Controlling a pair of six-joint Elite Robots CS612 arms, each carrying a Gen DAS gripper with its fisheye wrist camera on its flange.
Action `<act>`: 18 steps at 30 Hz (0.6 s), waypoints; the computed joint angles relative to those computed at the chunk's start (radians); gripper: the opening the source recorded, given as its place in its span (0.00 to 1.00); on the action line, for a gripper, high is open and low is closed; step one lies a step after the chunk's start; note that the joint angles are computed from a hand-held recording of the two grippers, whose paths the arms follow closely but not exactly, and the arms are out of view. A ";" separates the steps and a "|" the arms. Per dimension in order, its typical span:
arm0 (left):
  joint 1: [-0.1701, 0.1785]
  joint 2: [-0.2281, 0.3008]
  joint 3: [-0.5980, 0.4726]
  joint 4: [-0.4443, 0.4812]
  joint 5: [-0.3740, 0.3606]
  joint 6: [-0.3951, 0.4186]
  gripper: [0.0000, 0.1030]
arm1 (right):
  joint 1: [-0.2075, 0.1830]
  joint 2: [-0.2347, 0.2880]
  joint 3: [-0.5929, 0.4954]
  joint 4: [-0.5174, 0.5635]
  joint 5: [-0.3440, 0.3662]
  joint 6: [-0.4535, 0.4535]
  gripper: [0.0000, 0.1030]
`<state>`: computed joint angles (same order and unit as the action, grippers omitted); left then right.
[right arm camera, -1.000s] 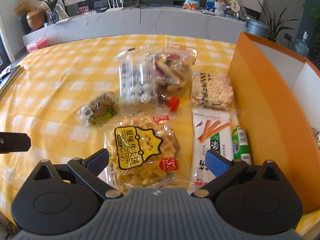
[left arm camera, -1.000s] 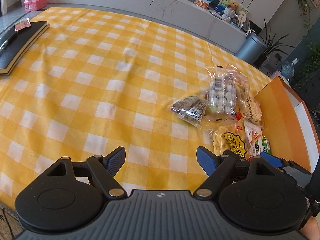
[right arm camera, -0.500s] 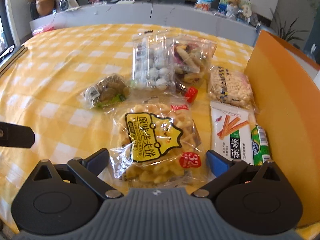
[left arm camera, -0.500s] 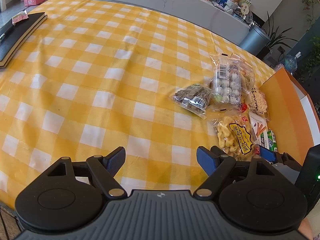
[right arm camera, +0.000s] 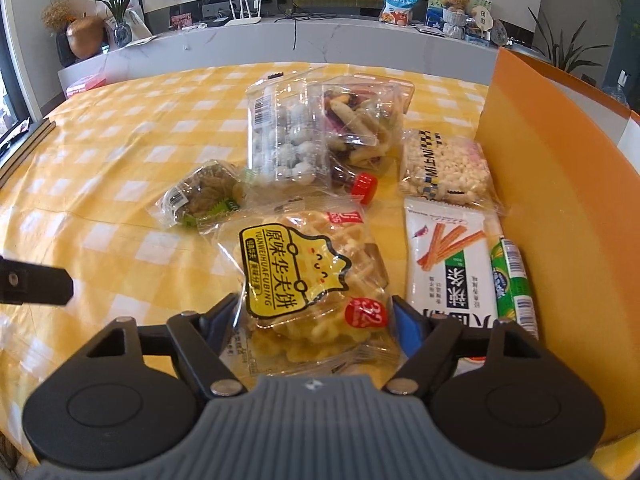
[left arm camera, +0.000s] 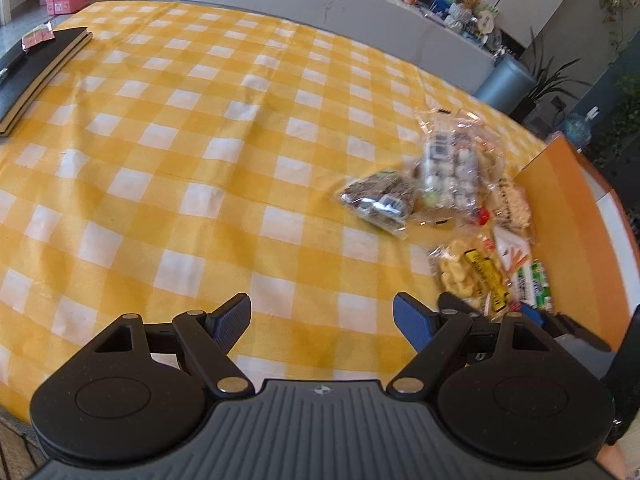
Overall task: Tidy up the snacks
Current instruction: 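Move the right gripper to the yellow waffle-cake bag and grasp it, then grasp the brown snack bag with the left gripper while the right gripper lifts the waffle bag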
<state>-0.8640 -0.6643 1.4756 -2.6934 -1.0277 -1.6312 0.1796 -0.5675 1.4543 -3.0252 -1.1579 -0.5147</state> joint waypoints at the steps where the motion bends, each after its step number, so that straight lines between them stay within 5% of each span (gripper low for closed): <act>1: -0.002 -0.001 0.003 -0.013 0.014 0.005 0.92 | -0.002 0.000 0.001 -0.001 0.002 -0.004 0.73; 11: -0.004 -0.002 -0.084 0.253 0.107 0.083 0.92 | -0.003 0.018 -0.011 -0.023 0.037 -0.029 0.85; 18: 0.026 0.031 -0.136 0.215 0.062 0.233 0.92 | -0.011 0.028 -0.018 -0.052 0.061 -0.016 0.75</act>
